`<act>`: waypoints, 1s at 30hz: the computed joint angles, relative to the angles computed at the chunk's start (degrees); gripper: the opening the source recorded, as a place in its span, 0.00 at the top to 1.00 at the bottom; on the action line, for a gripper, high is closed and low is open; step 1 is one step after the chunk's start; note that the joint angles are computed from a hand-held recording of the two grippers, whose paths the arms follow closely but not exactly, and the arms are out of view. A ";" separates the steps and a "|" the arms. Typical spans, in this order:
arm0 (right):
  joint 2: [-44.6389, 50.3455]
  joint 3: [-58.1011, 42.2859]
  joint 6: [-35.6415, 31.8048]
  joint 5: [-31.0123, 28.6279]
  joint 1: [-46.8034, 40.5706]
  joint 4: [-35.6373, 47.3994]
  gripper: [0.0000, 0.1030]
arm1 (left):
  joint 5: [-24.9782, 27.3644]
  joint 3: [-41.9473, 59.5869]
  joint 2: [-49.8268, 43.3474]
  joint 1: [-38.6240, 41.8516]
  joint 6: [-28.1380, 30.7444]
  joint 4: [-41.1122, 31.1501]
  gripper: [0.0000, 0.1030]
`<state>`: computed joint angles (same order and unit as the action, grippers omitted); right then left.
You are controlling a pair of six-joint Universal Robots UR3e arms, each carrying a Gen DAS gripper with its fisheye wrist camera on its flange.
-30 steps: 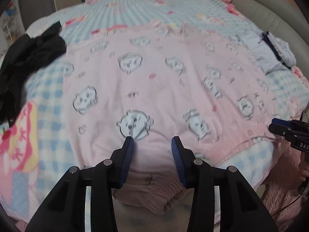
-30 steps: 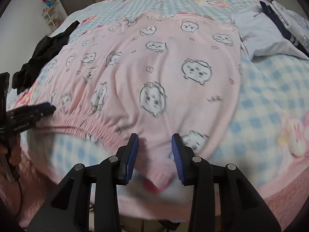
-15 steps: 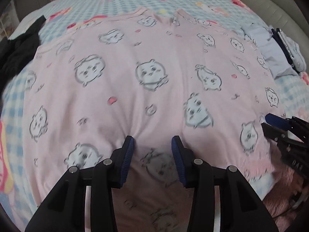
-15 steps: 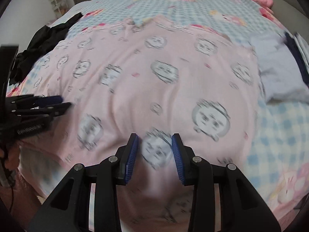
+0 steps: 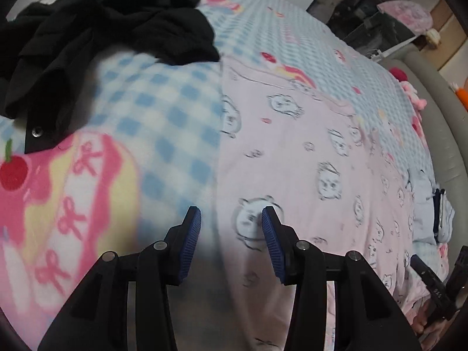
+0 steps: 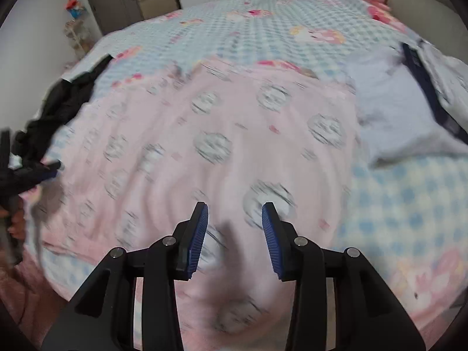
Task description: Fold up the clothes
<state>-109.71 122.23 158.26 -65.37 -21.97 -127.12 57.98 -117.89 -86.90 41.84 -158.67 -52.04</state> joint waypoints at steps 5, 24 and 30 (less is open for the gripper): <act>16.57 -11.11 10.22 -3.94 16.34 -9.22 0.62 | -2.53 5.38 -8.05 -1.53 0.59 0.57 0.56; 31.43 -18.25 15.98 -14.87 26.42 -16.29 0.62 | -9.54 6.76 -10.77 2.17 6.57 -0.26 0.98; 32.16 -17.38 15.36 -17.55 26.96 -17.31 0.62 | -5.44 5.73 -9.67 1.96 5.44 2.35 0.98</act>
<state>-77.55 104.85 173.62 -82.92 4.99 -144.43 52.54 -112.16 -96.57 43.80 -153.23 -49.69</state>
